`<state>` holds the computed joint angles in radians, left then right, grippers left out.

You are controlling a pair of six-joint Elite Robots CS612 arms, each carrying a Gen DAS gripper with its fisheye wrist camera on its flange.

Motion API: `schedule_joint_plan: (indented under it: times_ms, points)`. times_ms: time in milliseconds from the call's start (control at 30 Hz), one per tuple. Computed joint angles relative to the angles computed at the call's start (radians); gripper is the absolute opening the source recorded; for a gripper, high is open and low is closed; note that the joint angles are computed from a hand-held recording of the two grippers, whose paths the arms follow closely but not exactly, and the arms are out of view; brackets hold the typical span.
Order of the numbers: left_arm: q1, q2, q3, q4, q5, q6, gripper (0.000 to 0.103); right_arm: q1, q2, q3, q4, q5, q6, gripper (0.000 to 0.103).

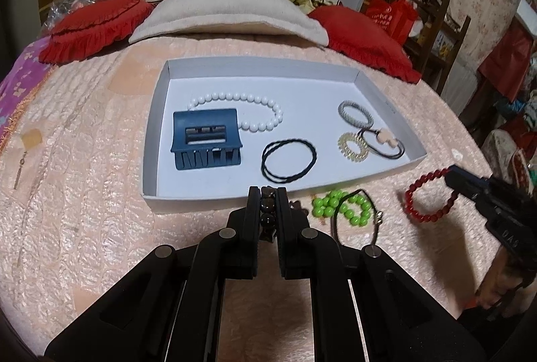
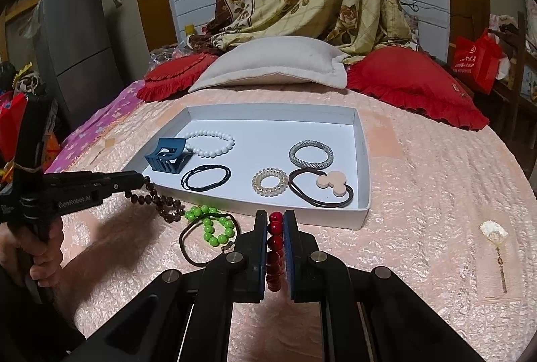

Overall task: Organize jewelry
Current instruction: 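Lift the brown bracelet with the left gripper while the right lifts the red bracelet over the tray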

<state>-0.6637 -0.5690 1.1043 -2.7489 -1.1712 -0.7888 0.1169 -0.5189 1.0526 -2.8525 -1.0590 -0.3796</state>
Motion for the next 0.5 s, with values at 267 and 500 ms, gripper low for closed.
schedule_joint_plan:
  times_ms: [267,500]
  points:
    - [0.001,-0.002,0.002,-0.013,-0.004,-0.002,0.007,0.000,0.000,0.000,0.000,-0.002,-0.002,0.008]
    - [0.001,-0.002,0.002,-0.011,-0.003,-0.004,0.007,0.001,0.001,-0.002,0.003,-0.005,-0.009,0.008]
